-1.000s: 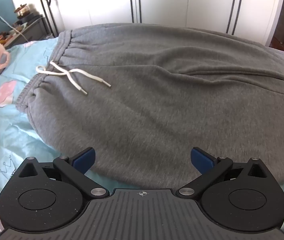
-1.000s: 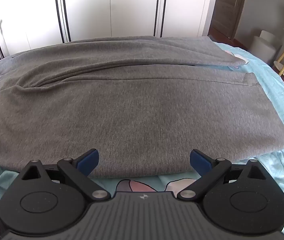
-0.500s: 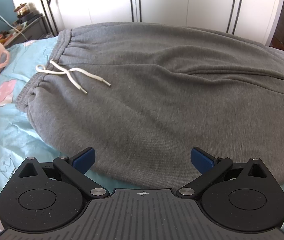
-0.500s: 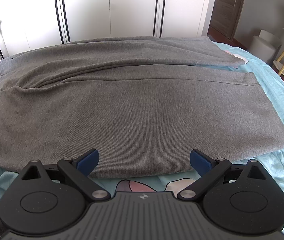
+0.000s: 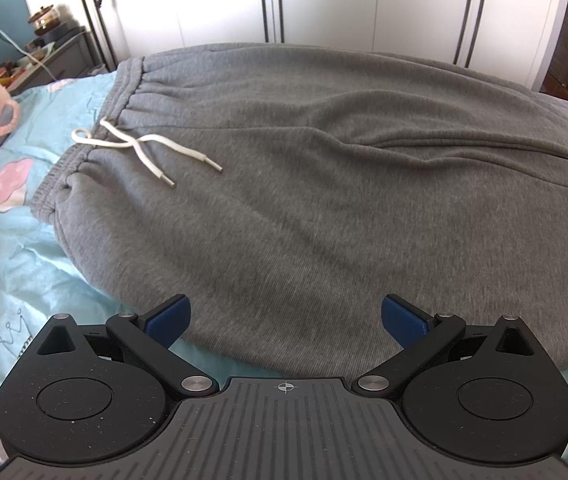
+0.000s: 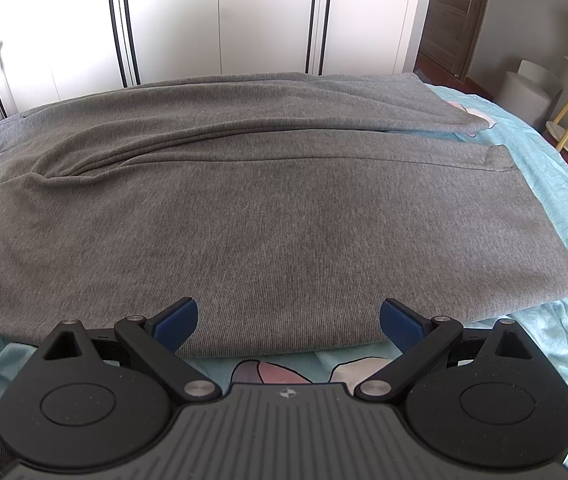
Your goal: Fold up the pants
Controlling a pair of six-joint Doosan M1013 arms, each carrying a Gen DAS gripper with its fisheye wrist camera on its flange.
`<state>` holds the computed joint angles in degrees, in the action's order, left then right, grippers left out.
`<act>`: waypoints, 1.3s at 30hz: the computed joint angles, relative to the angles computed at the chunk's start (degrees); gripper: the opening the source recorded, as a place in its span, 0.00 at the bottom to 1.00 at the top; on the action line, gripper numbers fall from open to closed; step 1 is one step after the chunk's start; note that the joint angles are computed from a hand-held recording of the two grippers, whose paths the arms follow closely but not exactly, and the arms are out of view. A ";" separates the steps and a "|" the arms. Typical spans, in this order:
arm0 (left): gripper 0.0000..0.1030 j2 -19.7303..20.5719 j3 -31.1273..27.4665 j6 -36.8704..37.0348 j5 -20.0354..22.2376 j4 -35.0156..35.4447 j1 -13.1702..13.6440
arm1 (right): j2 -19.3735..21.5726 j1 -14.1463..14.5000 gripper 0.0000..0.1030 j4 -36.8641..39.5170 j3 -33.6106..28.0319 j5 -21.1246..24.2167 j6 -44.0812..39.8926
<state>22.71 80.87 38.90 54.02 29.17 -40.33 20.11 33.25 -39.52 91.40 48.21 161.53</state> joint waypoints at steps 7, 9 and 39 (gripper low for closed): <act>1.00 0.05 -0.02 0.09 0.13 -0.06 0.01 | 0.00 -0.03 0.95 0.04 -0.01 0.00 0.08; 1.00 -0.02 0.17 0.06 0.05 -0.07 0.05 | -0.01 -0.03 0.95 0.04 0.00 -0.03 0.05; 1.00 0.26 -0.30 0.57 0.77 -0.54 0.05 | -0.07 0.00 0.95 -0.45 0.01 -0.32 0.75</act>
<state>22.97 80.57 39.47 54.79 28.64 -40.27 20.04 33.25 -39.97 91.40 47.90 162.29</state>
